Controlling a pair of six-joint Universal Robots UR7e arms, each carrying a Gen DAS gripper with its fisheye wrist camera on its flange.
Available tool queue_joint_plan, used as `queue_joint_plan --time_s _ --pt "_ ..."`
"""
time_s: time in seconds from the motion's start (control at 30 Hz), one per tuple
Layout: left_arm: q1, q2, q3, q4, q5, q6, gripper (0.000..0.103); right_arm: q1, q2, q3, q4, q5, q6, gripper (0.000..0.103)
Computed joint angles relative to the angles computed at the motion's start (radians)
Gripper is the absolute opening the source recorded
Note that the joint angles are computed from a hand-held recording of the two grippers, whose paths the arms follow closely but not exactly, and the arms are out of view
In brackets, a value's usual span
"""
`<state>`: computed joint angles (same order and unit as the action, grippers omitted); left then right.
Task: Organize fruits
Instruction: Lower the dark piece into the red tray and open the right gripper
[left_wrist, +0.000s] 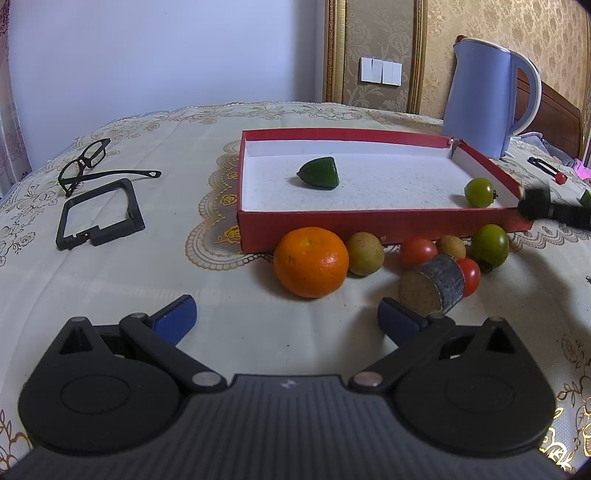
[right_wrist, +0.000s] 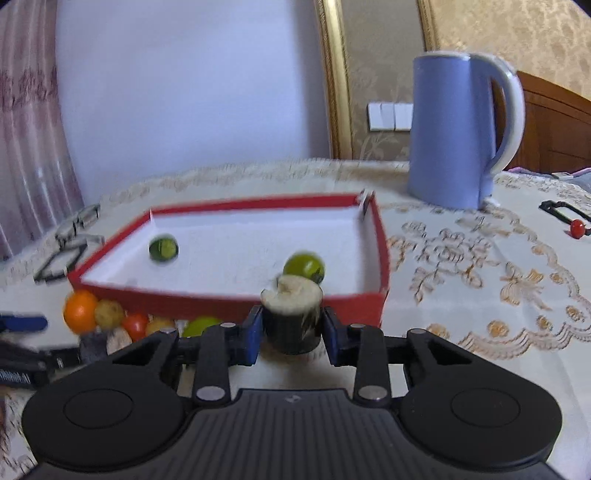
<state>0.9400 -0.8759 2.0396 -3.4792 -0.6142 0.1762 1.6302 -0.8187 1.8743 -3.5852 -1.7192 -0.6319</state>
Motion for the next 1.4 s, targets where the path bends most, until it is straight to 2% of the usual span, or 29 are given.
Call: queue_joint_plan --time_s 0.1,0.17,0.3,0.4,0.47,0.7,0.73,0.77,0.87,0.93,1.1,1.23,1.37,1.4 --pt "0.000 0.000 0.000 0.000 0.000 0.000 0.103 0.013 0.016 -0.029 -0.058 -0.017 -0.026 0.033" --pt "0.000 0.000 0.000 0.000 0.001 0.000 0.103 0.015 0.014 -0.054 -0.035 -0.018 -0.009 0.033" --pt "0.000 0.000 0.000 0.000 0.001 0.000 0.103 0.038 0.080 -0.164 -0.010 -0.120 -0.063 0.033" --pt "0.000 0.000 0.000 0.000 0.001 0.000 0.103 0.034 0.120 -0.241 0.067 -0.164 -0.049 0.033" --pt "0.000 0.000 0.000 0.000 0.001 0.000 0.103 0.033 0.143 -0.268 0.047 -0.174 -0.059 0.033" --pt "0.000 0.000 0.000 -0.001 0.000 0.001 0.103 0.039 0.173 -0.337 0.100 -0.187 -0.067 0.033" --pt "0.000 0.000 0.000 -0.001 0.000 0.001 0.103 0.036 0.166 -0.333 0.111 -0.171 -0.055 0.034" --pt "0.000 0.000 0.000 -0.001 0.000 0.001 0.103 0.034 0.158 -0.326 0.117 -0.155 -0.049 0.041" --pt "0.000 0.000 0.000 -0.001 0.000 0.001 0.103 0.036 0.154 -0.312 0.092 -0.159 -0.048 0.068" --pt "0.000 0.001 0.000 -0.001 0.000 0.001 0.103 0.031 0.142 -0.284 0.047 -0.136 -0.041 0.068" --pt "0.000 0.001 0.000 -0.001 0.000 0.001 0.103 0.010 0.063 -0.173 0.022 -0.090 -0.014 0.068" --pt "0.000 0.001 0.000 -0.002 0.000 0.001 0.103 0.002 0.008 -0.067 -0.032 -0.132 -0.062 0.068" --pt "0.000 0.001 0.000 -0.002 0.000 0.001 0.103 -0.016 -0.034 -0.010 -0.020 -0.163 -0.040 0.069" --pt "0.000 0.001 0.000 -0.002 0.000 0.001 0.103 -0.020 -0.031 -0.012 -0.022 -0.177 -0.028 0.072"
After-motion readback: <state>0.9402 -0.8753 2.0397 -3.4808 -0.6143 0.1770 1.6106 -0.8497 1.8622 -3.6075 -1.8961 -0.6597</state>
